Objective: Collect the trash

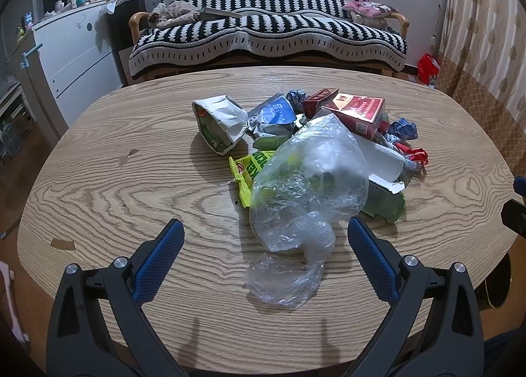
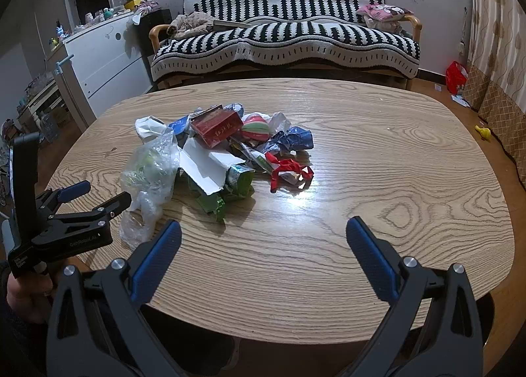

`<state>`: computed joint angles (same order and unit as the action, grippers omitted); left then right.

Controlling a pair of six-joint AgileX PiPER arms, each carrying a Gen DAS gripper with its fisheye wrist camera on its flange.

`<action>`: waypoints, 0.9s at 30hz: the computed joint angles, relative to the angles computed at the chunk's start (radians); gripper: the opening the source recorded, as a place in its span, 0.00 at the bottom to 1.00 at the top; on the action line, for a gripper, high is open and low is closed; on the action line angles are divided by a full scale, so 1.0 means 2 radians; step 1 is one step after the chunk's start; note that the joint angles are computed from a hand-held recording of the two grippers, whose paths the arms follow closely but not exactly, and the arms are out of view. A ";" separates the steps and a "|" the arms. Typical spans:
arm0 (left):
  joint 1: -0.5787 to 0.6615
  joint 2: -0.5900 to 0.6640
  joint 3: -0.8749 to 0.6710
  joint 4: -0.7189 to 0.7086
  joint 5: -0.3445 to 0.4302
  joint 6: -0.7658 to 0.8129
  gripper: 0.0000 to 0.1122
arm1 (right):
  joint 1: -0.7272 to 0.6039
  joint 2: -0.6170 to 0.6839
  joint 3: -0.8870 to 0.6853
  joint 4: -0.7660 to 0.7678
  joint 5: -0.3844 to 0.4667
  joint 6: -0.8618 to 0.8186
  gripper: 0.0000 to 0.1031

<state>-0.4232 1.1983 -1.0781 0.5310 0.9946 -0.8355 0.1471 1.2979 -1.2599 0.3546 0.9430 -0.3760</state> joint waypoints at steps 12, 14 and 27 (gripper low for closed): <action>-0.003 -0.001 0.003 0.001 0.000 -0.003 0.86 | 0.000 0.000 0.000 0.000 0.000 -0.001 0.94; -0.007 -0.002 0.006 0.002 0.001 -0.009 0.86 | 0.000 0.000 0.001 0.000 -0.001 0.000 0.94; 0.054 0.041 0.013 -0.095 -0.052 0.087 0.86 | 0.001 0.034 -0.021 -0.004 -0.013 0.016 0.94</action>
<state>-0.3158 1.2798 -1.0512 0.3408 0.8902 -0.6616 0.1483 1.3659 -1.3018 0.3461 0.9171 -0.3430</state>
